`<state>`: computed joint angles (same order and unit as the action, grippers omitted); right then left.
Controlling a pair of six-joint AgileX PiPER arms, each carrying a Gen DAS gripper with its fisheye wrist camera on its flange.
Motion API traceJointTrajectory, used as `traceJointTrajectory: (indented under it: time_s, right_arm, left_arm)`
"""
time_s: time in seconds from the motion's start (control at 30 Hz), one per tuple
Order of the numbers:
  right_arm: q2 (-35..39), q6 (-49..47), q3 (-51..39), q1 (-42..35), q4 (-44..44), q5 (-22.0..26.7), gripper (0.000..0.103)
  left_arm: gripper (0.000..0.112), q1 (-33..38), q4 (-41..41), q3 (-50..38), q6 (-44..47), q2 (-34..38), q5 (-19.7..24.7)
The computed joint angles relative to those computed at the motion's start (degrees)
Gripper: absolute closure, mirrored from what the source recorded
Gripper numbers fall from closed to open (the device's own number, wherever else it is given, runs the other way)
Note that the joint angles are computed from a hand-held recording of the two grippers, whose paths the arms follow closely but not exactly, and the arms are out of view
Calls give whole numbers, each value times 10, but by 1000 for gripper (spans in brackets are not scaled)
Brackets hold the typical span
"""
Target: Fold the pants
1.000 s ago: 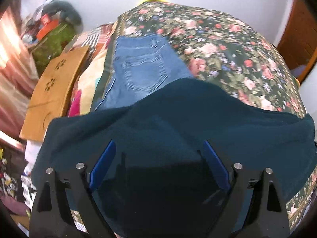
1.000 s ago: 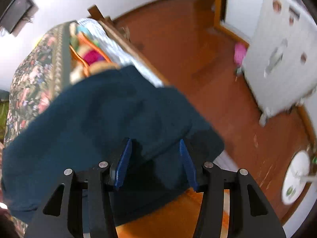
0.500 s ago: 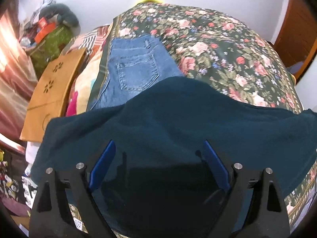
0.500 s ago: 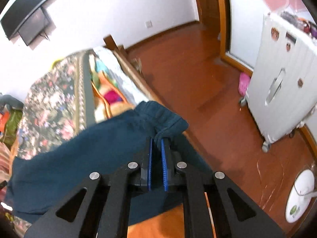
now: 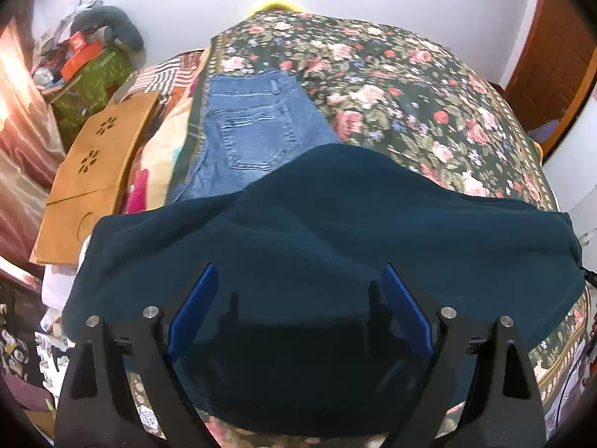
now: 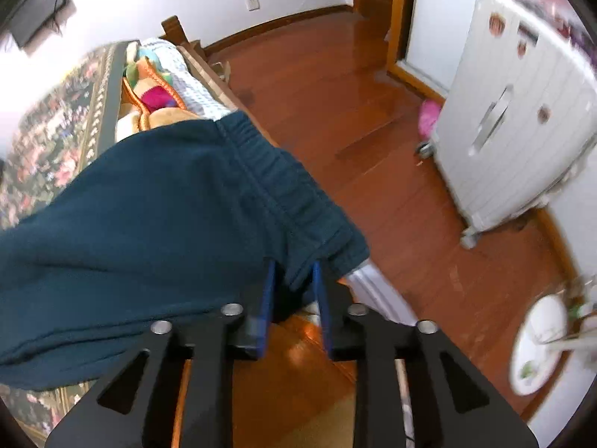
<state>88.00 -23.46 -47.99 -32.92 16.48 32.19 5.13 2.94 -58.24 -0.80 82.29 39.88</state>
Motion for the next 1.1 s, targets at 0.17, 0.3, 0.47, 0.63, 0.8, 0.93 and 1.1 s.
traceJointTrajectory:
  time_s: [0.17,0.3,0.47,0.63,0.8,0.93,1.1]
  right_arm:
    - [-78,23,-34,58,-32,51,65]
    - [-114,52,-85,154,-15,82,64]
    - [-75,98,-173,300,2,91,51]
    - [29,174,-306,454,-61,117,51]
    - [147,166,-443,561,-25,128,51]
    - [273,175,-604,624,-20,189,51]
    - [471,198,-891,680,-50,340,51]
  left_arm:
    - [23,75,-30,9,54,-13,-14]
    - [23,161,-80,-10,130,-7,-16]
    - [23,269,-159,-67,241,30,-4]
    - [23,338,-194,-143,302,103,15]
    - [23,365,-212,-248,319,201,82]
    - [29,368,-230,-321,329,275,131]
    - [55,347,-200,-435,301,374,244]
